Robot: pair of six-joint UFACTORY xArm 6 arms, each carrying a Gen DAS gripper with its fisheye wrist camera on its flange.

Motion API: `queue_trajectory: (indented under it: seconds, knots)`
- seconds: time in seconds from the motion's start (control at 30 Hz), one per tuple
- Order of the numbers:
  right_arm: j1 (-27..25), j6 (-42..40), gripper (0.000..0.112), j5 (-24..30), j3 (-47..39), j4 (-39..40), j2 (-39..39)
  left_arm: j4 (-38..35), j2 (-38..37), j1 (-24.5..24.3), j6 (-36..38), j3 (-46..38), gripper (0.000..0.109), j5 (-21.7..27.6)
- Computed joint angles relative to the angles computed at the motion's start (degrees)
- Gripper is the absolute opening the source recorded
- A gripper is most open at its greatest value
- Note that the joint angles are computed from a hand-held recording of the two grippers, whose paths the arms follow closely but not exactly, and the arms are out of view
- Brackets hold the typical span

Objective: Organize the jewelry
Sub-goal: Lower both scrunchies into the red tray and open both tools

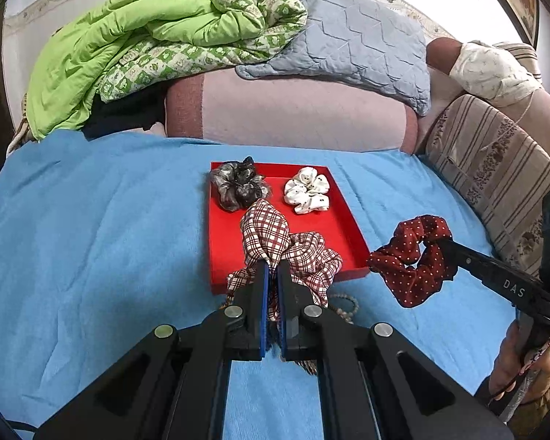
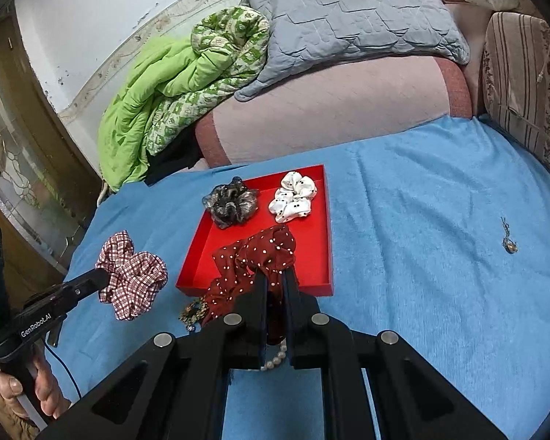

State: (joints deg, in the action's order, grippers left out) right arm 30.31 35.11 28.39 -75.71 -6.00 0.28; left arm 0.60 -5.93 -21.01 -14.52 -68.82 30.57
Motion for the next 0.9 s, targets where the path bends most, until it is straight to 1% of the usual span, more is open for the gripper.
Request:
queue_trajectory:
  seconds: [0.23,0.37,0.43,0.53,0.7,0.9]
  knots:
    - [-1.19,-1.97,0.009,0.49,-5.92,2.74,6.47,-0.08,8.76,1.67,-0.49,-7.27,0.004,1.33]
    - [-1.52,-2.21,0.009,1.75,-10.74,2.27,11.44,0.73,14.22,2.33,-1.43,-12.06,0.004,2.23]
    - [-1.59,-2.23,0.009,3.31,-14.14,1.54,14.62,1.34,16.59,2.47,-1.95,-14.27,0.004,2.74]
    - [-1.73,-2.46,0.009,5.66,-18.95,0.47,18.92,4.22,20.18,2.53,-4.12,-17.51,0.004,3.90]
    - [-1.91,-2.36,0.009,9.81,-26.92,-3.12,25.36,7.36,25.56,2.94,-6.21,-22.70,0.004,5.94]
    - [-2.14,-2.79,0.009,14.73,-35.43,-5.39,31.79,13.49,31.17,3.27,-10.62,-28.54,0.004,9.03]
